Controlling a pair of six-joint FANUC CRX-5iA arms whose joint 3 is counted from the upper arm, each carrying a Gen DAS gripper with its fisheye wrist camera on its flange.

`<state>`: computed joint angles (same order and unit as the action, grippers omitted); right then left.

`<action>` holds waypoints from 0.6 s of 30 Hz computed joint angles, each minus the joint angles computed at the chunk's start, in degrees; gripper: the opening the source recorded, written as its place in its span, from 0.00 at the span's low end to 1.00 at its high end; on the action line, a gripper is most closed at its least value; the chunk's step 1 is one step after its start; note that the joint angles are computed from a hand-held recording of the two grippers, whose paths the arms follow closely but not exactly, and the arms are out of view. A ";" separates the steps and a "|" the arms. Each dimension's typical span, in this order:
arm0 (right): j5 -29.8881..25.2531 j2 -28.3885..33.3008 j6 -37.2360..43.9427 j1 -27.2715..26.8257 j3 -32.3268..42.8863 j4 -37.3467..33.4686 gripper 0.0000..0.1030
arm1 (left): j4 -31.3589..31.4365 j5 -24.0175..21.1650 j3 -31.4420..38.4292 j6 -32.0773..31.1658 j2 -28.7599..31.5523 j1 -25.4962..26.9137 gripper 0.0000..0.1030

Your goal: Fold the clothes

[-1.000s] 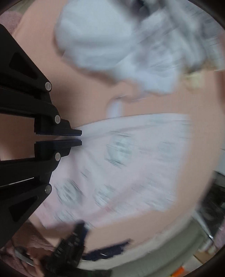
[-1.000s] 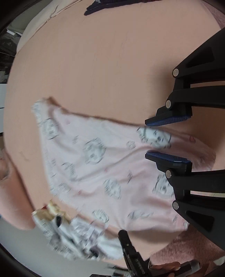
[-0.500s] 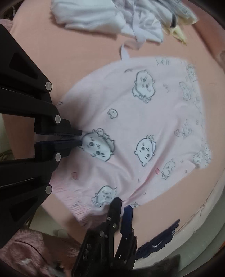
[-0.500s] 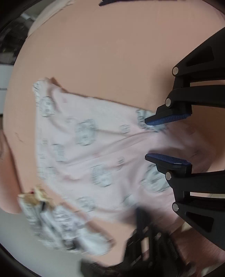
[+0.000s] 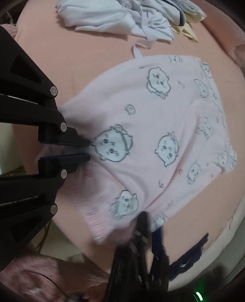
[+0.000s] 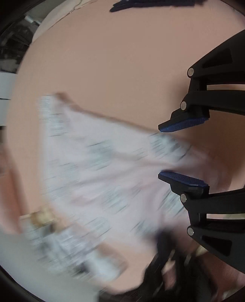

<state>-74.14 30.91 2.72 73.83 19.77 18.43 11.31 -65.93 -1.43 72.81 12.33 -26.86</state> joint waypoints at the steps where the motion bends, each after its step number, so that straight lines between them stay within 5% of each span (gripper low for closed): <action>1: 0.33 -0.62 -0.41 0.90 -1.32 0.77 0.45 | 1.08 -1.69 0.08 -0.54 -0.01 0.92 0.07; 4: 2.78 -4.54 -2.52 1.56 -5.26 -1.39 0.50 | 3.72 -2.64 0.64 -2.31 -0.23 3.18 0.16; 7: 1.54 -5.82 -3.46 1.14 -5.09 -0.56 0.50 | 6.74 4.26 1.35 -4.39 0.30 3.66 0.63; 11: 1.75 -4.30 -8.97 -0.28 -4.56 8.48 0.51 | 7.80 15.04 2.33 -5.29 3.00 2.17 0.66; 18: 0.49 -0.61 -15.91 -3.27 -5.77 11.86 0.50 | 0.57 14.10 4.14 -9.26 6.94 1.50 0.66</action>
